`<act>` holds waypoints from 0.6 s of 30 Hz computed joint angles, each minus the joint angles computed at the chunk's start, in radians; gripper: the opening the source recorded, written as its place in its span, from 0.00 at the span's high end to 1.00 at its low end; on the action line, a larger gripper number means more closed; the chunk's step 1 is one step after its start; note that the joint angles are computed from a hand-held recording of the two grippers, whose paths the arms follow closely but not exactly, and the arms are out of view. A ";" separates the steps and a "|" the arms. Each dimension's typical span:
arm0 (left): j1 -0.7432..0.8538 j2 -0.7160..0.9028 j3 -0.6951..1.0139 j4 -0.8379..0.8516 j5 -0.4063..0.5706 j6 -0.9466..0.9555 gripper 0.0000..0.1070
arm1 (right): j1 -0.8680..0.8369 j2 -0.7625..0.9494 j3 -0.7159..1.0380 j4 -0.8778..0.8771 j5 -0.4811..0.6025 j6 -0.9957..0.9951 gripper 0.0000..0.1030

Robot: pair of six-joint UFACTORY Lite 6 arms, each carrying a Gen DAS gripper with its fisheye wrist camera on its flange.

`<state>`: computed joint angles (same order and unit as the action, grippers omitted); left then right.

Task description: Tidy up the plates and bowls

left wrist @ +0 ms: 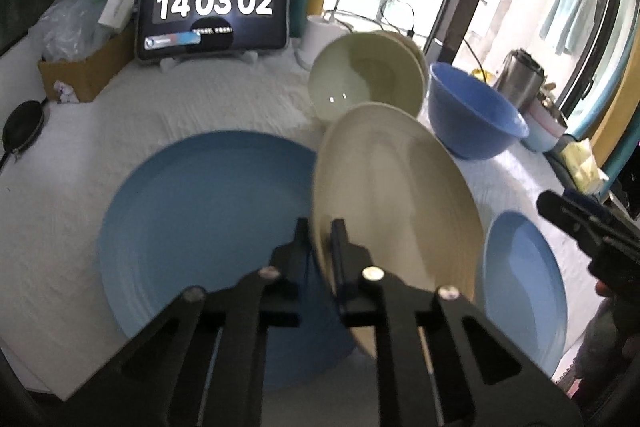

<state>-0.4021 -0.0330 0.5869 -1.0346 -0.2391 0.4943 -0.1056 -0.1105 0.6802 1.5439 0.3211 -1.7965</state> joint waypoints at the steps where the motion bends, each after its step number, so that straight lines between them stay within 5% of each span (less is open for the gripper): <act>1: 0.009 -0.010 -0.005 0.022 0.004 -0.019 0.92 | 0.007 0.006 0.006 0.003 -0.004 -0.001 0.25; 9: 0.044 -0.087 -0.077 0.168 -0.002 -0.169 0.92 | 0.088 0.142 0.110 -0.046 -0.021 0.074 0.27; 18: 0.033 -0.123 -0.122 0.190 -0.050 -0.192 0.93 | 0.147 0.464 0.397 -0.490 0.041 0.583 0.45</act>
